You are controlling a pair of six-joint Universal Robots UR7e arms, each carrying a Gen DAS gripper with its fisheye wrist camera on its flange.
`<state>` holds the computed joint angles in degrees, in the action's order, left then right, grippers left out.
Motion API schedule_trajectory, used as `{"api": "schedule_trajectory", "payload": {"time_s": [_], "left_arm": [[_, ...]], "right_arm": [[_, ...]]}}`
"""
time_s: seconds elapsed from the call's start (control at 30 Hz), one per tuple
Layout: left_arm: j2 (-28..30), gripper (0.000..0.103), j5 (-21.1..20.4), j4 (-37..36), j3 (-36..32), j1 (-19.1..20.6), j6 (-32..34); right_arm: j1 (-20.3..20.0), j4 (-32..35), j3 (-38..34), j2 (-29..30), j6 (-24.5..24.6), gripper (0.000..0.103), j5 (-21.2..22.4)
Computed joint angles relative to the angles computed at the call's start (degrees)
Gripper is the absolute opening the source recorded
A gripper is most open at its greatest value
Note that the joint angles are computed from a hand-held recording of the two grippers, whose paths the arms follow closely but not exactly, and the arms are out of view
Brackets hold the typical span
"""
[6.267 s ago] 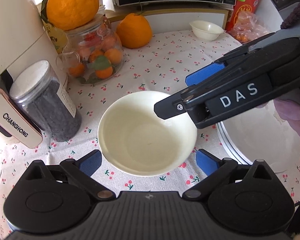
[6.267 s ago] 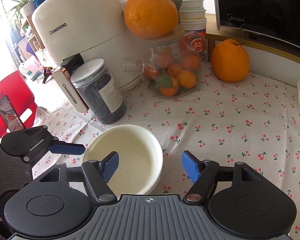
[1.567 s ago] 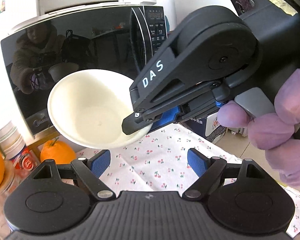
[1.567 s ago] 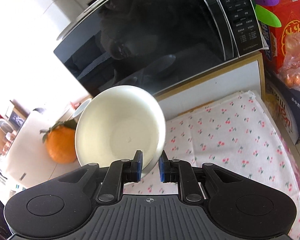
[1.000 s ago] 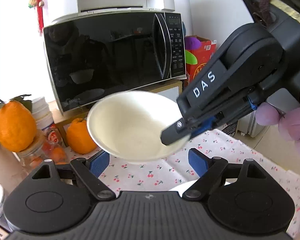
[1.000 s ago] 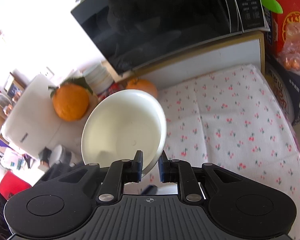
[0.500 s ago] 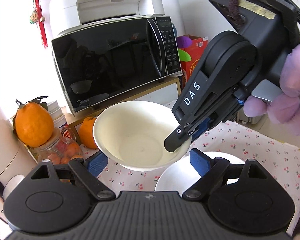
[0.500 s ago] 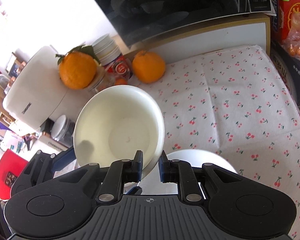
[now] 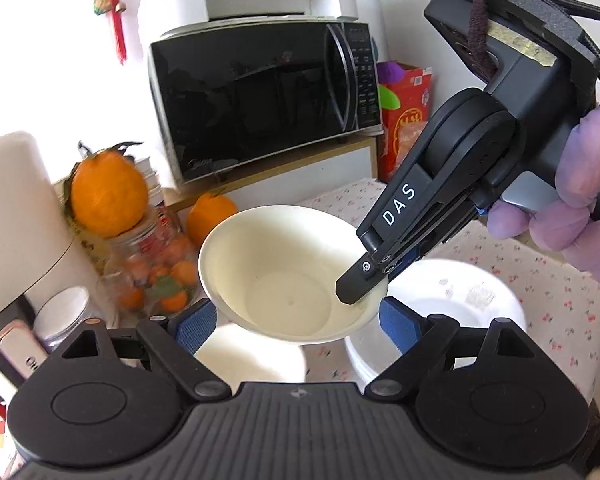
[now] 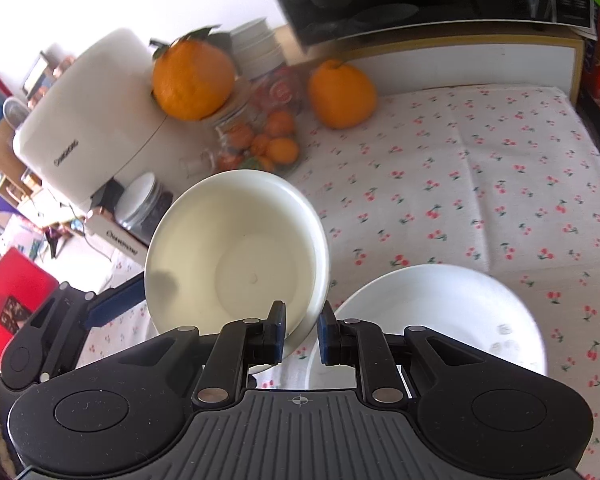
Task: Organize plates and bowls
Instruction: 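Lift and carry the second cream bowl with the right gripper to the stacked bowls, then lower the cream bowl into the stacked bowls and open the right gripper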
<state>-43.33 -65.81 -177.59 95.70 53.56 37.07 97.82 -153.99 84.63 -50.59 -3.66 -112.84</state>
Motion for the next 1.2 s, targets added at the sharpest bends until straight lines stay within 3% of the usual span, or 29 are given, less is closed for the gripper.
{"api": "schedule_trajectory", "payload": {"time_s": [0.43,0.83,1.2], "left_arm": [[-1.7,0.088,4.2,3.1,0.4,1.5,-3.6],[-0.4,0.088,8.0,6.9,-0.5,1.6,-3.6],[-0.4,0.090,9.1,8.2,-0.9,1.7,-4.3]], "right_arm": [[1.8,2.3,-5.4,6.6,-0.5,0.016,-1.6],[1.7,1.0,-6.4,9.2,-2.2,0.016,-6.0],[2.1,-0.8,-6.1,9.7,-5.3,0.016,-7.3]]}}
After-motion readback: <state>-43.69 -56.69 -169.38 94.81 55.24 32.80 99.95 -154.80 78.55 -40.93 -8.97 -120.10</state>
